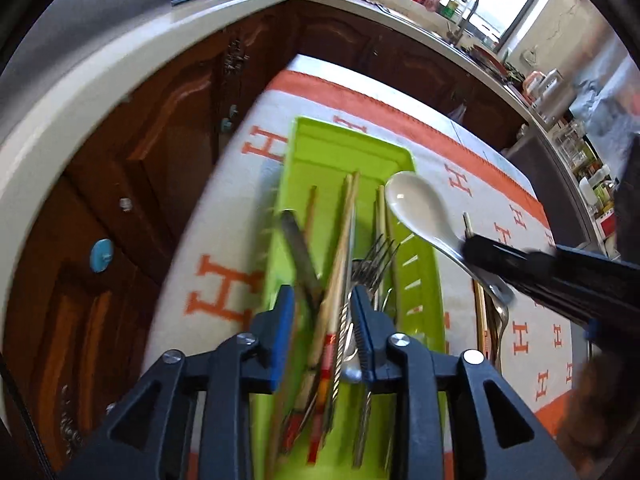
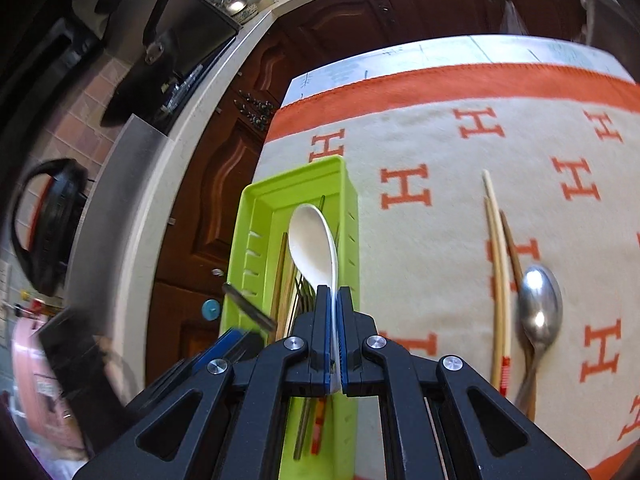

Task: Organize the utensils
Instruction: 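Carry the wooden chopstick and white spoon over the green tray with both tools, then lower the chopstick and white spoon into the green tray and open both tools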

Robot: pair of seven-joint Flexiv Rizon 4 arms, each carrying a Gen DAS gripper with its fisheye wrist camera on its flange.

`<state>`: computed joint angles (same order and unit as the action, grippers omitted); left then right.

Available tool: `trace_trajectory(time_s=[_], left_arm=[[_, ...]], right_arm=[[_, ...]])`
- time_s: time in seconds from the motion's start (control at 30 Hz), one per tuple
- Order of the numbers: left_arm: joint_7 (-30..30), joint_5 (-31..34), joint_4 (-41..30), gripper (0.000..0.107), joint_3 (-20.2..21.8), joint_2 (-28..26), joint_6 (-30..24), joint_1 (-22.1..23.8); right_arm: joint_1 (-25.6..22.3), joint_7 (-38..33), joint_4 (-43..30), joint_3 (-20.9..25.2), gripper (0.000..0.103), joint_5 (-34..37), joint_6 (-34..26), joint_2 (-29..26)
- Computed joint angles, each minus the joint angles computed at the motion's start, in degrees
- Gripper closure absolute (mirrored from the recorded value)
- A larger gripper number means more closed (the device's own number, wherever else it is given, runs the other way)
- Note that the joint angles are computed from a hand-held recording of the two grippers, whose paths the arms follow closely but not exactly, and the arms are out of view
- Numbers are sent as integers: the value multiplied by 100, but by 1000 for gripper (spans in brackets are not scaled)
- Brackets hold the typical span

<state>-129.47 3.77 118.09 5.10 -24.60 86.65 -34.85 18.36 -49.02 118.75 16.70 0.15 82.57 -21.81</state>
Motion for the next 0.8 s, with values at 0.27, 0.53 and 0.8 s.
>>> trace_trajectory(time_s=[0.27,0.53,0.8], left_arm=[[-465,314,395,75,212,452,-284,10],[-755,724,196,75,336,324,-489,63],[-1050,1245,-464,75,376,43,-1027,127]], right_arm=[[94,-82,-641,104,96,-358,-589,-566],[-171,-770,-496,488,96,267,-534,-327],[-514,-1463,-17,771,96,1130,-486,138]])
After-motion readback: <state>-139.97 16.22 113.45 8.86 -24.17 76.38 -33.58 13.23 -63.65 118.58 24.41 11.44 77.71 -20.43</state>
